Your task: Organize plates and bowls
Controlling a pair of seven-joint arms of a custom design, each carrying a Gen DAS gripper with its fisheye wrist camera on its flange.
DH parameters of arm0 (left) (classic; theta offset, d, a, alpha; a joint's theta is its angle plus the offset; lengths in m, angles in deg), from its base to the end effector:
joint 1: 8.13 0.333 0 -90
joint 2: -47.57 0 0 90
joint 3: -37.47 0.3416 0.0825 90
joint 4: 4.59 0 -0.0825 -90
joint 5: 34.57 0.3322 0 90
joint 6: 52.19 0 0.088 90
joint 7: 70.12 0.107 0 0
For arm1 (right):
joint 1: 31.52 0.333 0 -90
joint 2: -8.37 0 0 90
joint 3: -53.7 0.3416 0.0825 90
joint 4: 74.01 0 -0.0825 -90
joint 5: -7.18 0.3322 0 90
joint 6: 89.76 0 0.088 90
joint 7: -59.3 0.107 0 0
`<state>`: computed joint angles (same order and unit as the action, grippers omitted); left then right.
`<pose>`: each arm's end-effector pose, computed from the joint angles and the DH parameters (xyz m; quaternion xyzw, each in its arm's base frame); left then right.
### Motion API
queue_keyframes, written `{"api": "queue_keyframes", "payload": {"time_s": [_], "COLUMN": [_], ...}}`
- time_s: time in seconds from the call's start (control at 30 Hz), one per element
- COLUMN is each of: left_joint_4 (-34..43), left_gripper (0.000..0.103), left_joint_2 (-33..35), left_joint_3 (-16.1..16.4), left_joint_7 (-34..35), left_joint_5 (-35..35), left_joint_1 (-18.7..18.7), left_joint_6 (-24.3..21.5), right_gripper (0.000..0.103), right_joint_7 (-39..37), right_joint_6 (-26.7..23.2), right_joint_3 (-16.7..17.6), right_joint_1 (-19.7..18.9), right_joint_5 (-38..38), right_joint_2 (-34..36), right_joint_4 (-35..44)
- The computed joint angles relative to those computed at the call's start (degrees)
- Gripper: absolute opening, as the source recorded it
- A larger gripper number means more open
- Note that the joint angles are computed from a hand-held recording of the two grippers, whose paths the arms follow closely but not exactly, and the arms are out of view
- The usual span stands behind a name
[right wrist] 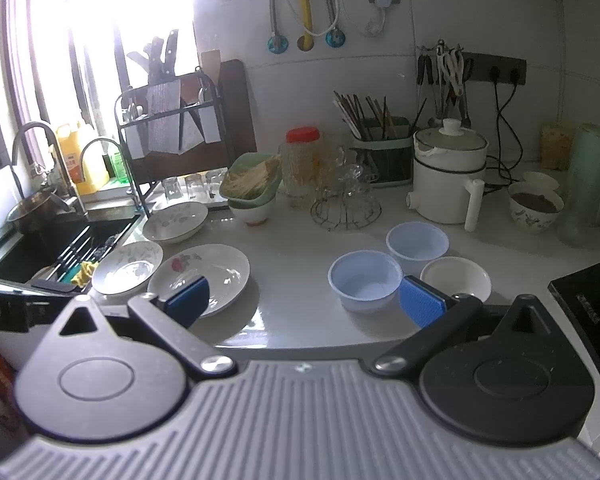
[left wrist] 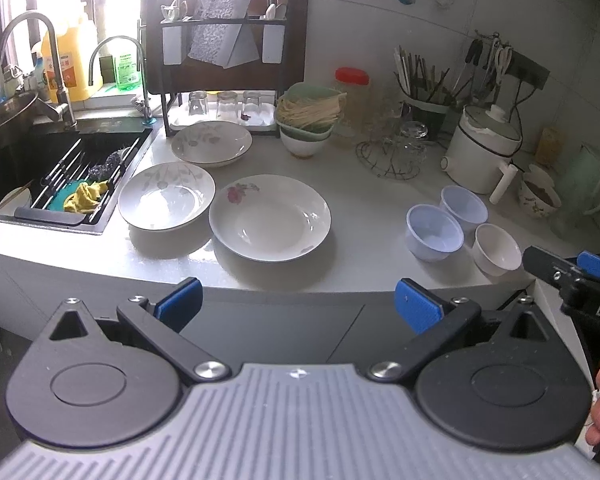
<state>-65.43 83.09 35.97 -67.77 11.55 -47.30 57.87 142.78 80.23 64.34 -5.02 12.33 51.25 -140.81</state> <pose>0.5819 -0.4243 0.5459 -0.8211 0.4165 -0.2265 0.3179 0.6513 0.4087 0.5206 -0.7529 0.4168 -0.1881 0.4733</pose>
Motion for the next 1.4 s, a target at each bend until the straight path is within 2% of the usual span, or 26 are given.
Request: {"api": "queue_keyframes", "payload": {"time_s": [0.4,1.23,1.4], "left_joint_4": [-0.4,-1.2,-1.5], "left_gripper": [0.103,0.103,0.103], "left_joint_2": [0.2,0.3,0.2], "left_joint_3": [0.0,0.1,-0.2], "left_joint_7": [-0.5,-0.8,-0.4], "left_joint_5": [-0.1,-0.9,-1.5], "left_joint_1": [0.0,0.5,0.9], "left_joint_6": [0.5,1.6,1.5], "right_gripper": [0.103,0.103,0.103], "right_joint_7": [-0.8,-1.5,-1.8], "right_joint_6": [0.5,-2.9,-4.3], "right_joint_3": [0.7,0.4,1.7], "right_joint_1": [-0.7,-0.3,-1.1], "right_joint_5": [0.4,1.1,2.8], "right_joint_2": [-0.4,0.7,1.3], "right_joint_4": [-1.3,1.1,2.2]}}
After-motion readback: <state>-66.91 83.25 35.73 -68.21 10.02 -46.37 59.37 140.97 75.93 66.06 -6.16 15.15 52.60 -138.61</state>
